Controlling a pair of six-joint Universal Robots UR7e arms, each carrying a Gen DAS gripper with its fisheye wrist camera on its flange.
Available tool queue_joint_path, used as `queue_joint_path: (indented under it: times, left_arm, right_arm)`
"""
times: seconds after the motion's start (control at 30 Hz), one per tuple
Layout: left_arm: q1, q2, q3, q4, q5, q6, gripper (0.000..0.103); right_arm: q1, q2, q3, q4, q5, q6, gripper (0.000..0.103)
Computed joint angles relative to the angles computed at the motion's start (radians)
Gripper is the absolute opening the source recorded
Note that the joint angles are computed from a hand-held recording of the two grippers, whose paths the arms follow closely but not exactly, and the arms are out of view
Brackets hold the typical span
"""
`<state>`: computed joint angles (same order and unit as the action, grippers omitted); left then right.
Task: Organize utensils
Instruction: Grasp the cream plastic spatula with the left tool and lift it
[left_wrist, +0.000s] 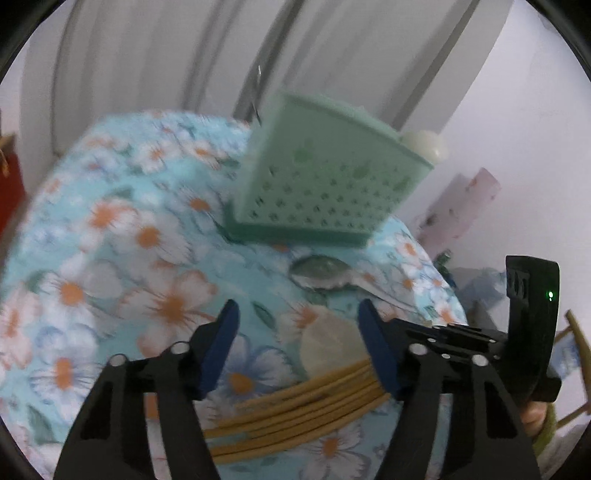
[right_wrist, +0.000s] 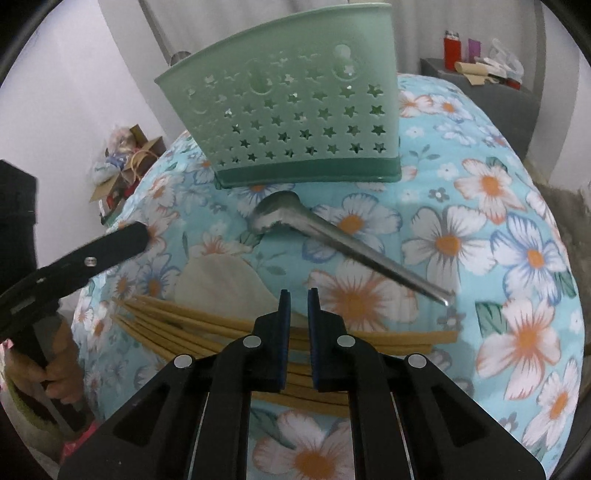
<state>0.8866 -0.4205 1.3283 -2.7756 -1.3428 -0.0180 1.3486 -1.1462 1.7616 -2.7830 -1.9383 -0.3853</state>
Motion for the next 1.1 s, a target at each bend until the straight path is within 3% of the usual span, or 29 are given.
queue_joint_path:
  times: [0.17,0.4,0.5,0.6,0.8,0.87,0.97,1.1]
  left_arm:
    - [0.023,0.029,-0.07,0.155,-0.045,-0.058,0.042]
    - [0.073,0.067,-0.158,0.298,-0.2,-0.168,0.022]
    - [0.09,0.076,-0.175,0.323,-0.248,-0.2,0.018]
    - [0.095,0.078,-0.171,0.319,-0.27,-0.212,0.006]
    - [0.049,0.031,-0.071,0.164,-0.179,-0.122,0.004]
    - [0.025,-0.002,-0.012,0.059,-0.132,-0.071,0.003]
    - [-0.013,-0.04,0.055,-0.067,-0.033,0.001,0.002]
    - [-0.037,-0.084,0.117,-0.187,0.051,0.073,0.002]
  right_arm:
    - [-0.014,-0.012,0.02,-0.026,0.043,0.007,0.008]
    - [-0.026,-0.014,0.03,-0.047,0.074,0.006,0.008]
    - [-0.027,-0.014,0.038,-0.066,0.08,-0.002,0.008]
    - [-0.028,-0.016,0.046,-0.08,0.082,-0.007,0.009]
    - [-0.018,-0.038,0.072,-0.153,0.077,-0.057,0.011]
    - [-0.012,-0.05,0.085,-0.208,0.078,-0.103,0.017]
    - [0.003,-0.051,0.096,-0.309,0.072,-0.211,0.03]
    - [0.031,-0.018,0.07,-0.366,0.034,-0.362,0.032]
